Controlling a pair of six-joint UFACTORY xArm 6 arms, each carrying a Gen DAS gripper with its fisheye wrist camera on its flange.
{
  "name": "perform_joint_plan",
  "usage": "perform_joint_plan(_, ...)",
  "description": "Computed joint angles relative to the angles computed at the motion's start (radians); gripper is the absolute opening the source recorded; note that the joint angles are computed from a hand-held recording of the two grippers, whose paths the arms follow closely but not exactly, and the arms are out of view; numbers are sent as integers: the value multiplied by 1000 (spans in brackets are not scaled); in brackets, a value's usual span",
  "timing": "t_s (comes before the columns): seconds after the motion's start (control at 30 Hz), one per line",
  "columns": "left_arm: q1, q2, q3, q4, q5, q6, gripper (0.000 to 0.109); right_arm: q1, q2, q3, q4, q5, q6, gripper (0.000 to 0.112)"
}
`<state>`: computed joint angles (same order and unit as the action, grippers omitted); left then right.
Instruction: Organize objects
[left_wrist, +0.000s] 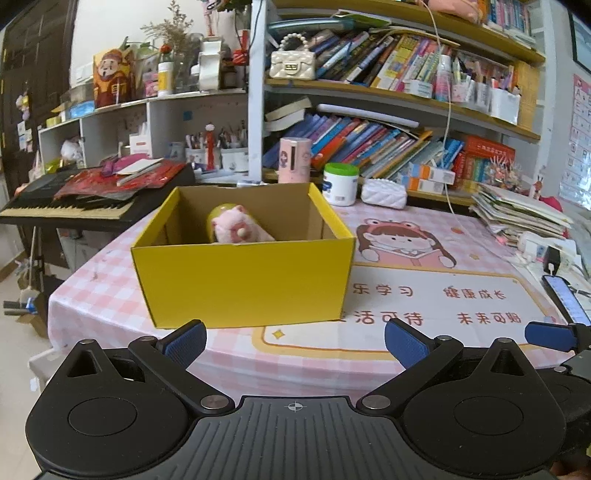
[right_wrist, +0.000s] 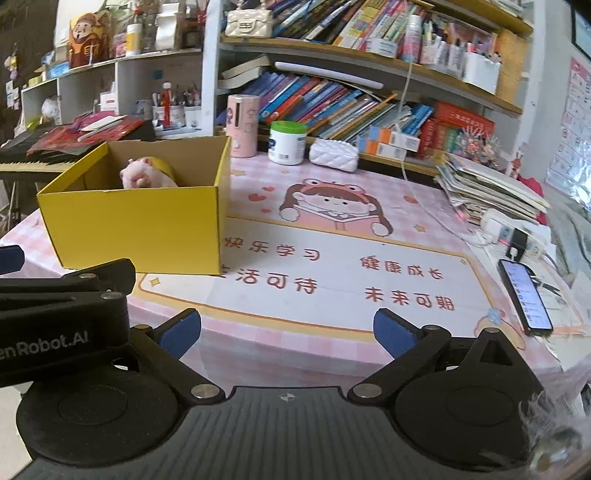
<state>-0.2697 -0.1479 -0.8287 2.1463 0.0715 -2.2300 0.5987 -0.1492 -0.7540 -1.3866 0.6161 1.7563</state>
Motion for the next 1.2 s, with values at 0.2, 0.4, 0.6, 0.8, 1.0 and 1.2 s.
perform_joint_plan(0.2, -22, 21, -15, -92, -9, 84, 103, 7, -34, 27, 7, 22, 11, 101)
perform_joint_plan(0.4, -58, 39, -28, -155, -6, 150, 103, -16, -78, 69, 17, 32, 25, 101)
perform_joint_plan(0.6, -90, 52, -39, -189, 1, 195, 103, -50, -112, 106, 44, 14, 20, 102)
perform_joint_plan(0.8, -105, 59, -38, -274, 3, 267, 103, -69, -130, 125, 66, 14, 10, 102)
perform_joint_plan(1.0, -108, 72, -45, -326, -6, 312, 103, -79, -137, 130, 77, 17, -6, 102)
perform_joint_plan(1.2, -107, 75, -44, -355, -15, 330, 103, -88, -138, 131, 81, 6, -15, 102)
